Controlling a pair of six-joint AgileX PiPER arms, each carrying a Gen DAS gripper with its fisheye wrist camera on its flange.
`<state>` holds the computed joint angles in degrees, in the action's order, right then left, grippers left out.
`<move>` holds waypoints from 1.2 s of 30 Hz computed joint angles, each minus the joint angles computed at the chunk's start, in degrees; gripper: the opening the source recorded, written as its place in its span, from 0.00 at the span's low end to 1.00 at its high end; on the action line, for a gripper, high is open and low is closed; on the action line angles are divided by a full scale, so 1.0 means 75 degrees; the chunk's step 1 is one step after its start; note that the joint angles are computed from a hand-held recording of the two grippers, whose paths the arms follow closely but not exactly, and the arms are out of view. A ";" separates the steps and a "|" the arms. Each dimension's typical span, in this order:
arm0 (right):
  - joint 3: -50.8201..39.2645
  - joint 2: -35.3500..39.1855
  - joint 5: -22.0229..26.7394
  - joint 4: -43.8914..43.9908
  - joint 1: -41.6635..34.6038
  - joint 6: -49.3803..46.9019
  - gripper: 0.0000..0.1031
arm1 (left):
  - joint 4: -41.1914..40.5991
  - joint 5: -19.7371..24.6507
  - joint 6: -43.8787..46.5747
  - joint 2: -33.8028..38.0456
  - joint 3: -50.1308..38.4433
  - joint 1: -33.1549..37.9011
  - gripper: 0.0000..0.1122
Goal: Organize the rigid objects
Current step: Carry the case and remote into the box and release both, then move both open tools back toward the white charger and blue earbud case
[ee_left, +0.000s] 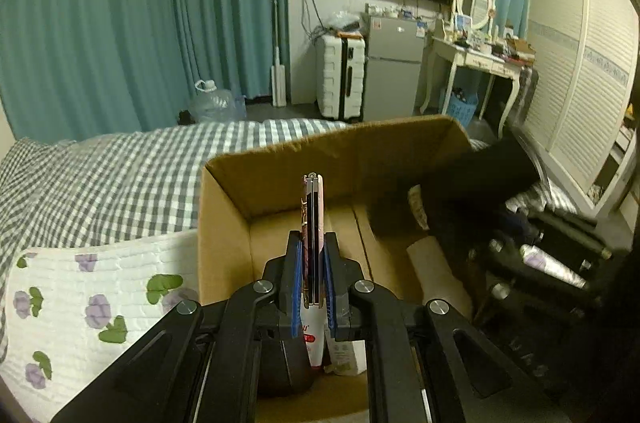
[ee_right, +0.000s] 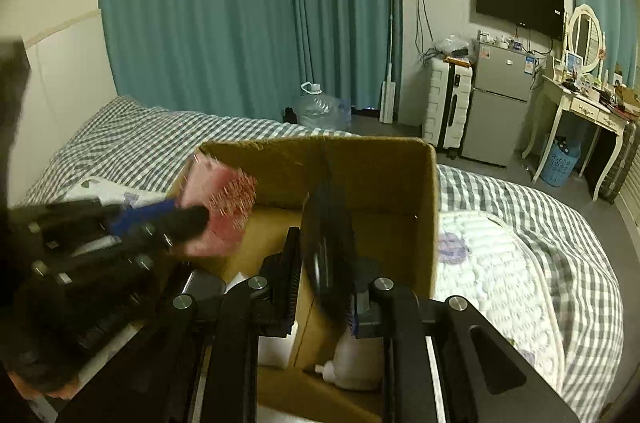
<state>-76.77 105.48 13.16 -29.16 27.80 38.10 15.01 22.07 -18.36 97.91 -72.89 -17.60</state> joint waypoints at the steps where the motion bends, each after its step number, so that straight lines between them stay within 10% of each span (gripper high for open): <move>1: -0.0008 0.0016 -0.0090 0.0096 -0.0037 -0.0131 0.17 | -0.0038 -0.0006 0.0071 0.0014 0.0026 0.0021 0.09; 7: -0.0013 -0.0106 0.0079 -0.0766 0.0131 0.0732 0.44 | -0.0425 -0.0052 0.0424 -0.0303 0.0212 0.0167 0.29; 15: 0.0126 -0.0691 0.0828 -0.2130 0.0489 0.2248 0.54 | -0.0919 0.0182 0.1187 -0.1590 0.0720 0.0798 0.48; 26: -0.0436 -0.0874 0.1330 -0.1615 0.1649 0.1767 0.62 | -0.2046 -0.0037 0.3012 -0.2714 0.1848 0.2906 0.52; 36: -0.1406 0.0434 0.1590 -0.0740 0.2508 0.0753 0.66 | -0.5635 -0.0658 0.7123 -0.1611 0.2631 0.4220 0.53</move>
<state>-87.32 108.73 25.09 -34.70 46.61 43.75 -27.25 17.13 35.07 85.82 -53.16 14.05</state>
